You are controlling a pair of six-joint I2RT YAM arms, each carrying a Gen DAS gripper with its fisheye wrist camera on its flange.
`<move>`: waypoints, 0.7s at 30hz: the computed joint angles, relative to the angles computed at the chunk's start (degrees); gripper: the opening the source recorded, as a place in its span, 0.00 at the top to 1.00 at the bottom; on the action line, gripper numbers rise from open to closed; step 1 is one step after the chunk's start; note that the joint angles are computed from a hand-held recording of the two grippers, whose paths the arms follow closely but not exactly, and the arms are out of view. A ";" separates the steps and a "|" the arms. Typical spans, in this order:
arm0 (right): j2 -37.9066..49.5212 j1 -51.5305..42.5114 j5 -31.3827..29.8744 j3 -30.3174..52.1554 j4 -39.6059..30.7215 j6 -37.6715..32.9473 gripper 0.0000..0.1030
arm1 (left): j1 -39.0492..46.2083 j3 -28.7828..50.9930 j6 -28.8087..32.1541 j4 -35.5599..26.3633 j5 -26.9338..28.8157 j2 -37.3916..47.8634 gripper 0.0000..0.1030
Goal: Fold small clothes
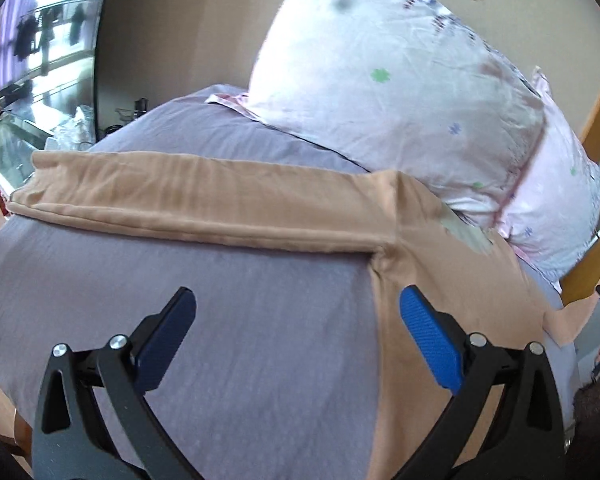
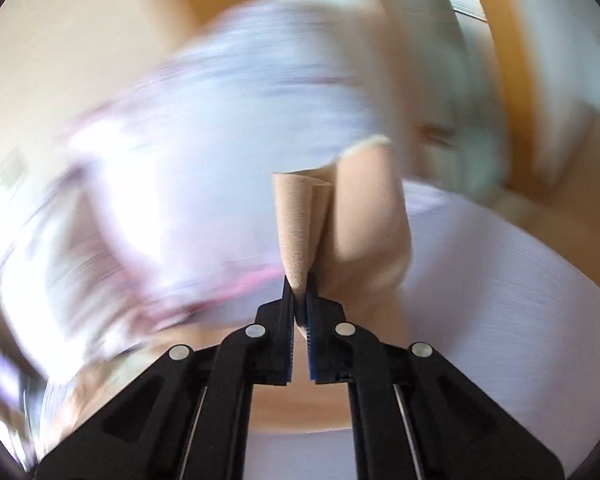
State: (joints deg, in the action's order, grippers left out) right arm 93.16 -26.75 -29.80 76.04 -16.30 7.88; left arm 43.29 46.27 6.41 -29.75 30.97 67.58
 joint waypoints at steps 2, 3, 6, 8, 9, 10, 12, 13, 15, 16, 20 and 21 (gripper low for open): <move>-2.92 9.59 -0.51 -0.90 -0.31 -1.99 0.95 | 3.30 3.08 -0.27 0.11 2.24 5.28 0.02; -3.57 15.24 -0.25 -1.03 -0.63 -3.14 0.95 | 5.06 4.75 -0.53 -0.36 3.87 7.90 0.02; 0.21 30.20 1.83 1.38 -2.27 -6.08 0.95 | 9.41 8.48 -4.68 -0.59 6.47 13.99 0.02; 8.54 38.34 3.38 9.42 -12.15 -10.72 0.94 | 11.42 10.77 -7.39 -0.79 7.18 17.36 0.02; 12.86 41.53 3.48 13.10 -17.11 -12.03 0.94 | 11.96 11.68 -8.31 -0.87 6.59 18.59 0.02; 14.72 43.66 4.27 14.08 -19.19 -12.45 0.93 | 12.36 12.61 -8.96 -0.80 6.04 19.74 0.02; 19.10 45.96 5.43 16.50 -19.22 -11.88 0.85 | 13.18 14.20 -10.59 -0.90 5.48 21.78 0.03; 20.74 46.29 5.01 17.73 -19.76 -11.36 0.82 | 13.86 15.06 -11.55 -0.94 6.23 22.97 0.04; 23.04 47.01 3.85 18.08 -20.26 -9.25 0.82 | 14.52 16.57 -13.34 -0.84 6.02 24.25 0.05; 23.11 47.75 3.58 17.19 -20.21 -8.13 0.77 | 14.59 17.32 -14.39 -0.78 6.20 25.01 0.05; 22.17 50.48 0.71 14.97 -22.03 -8.25 0.53 | 15.54 19.71 -17.57 -1.18 6.72 27.25 0.05; 20.38 50.77 0.50 12.92 -20.85 -8.07 0.53 | 15.78 20.21 -18.47 -1.09 6.91 27.80 0.06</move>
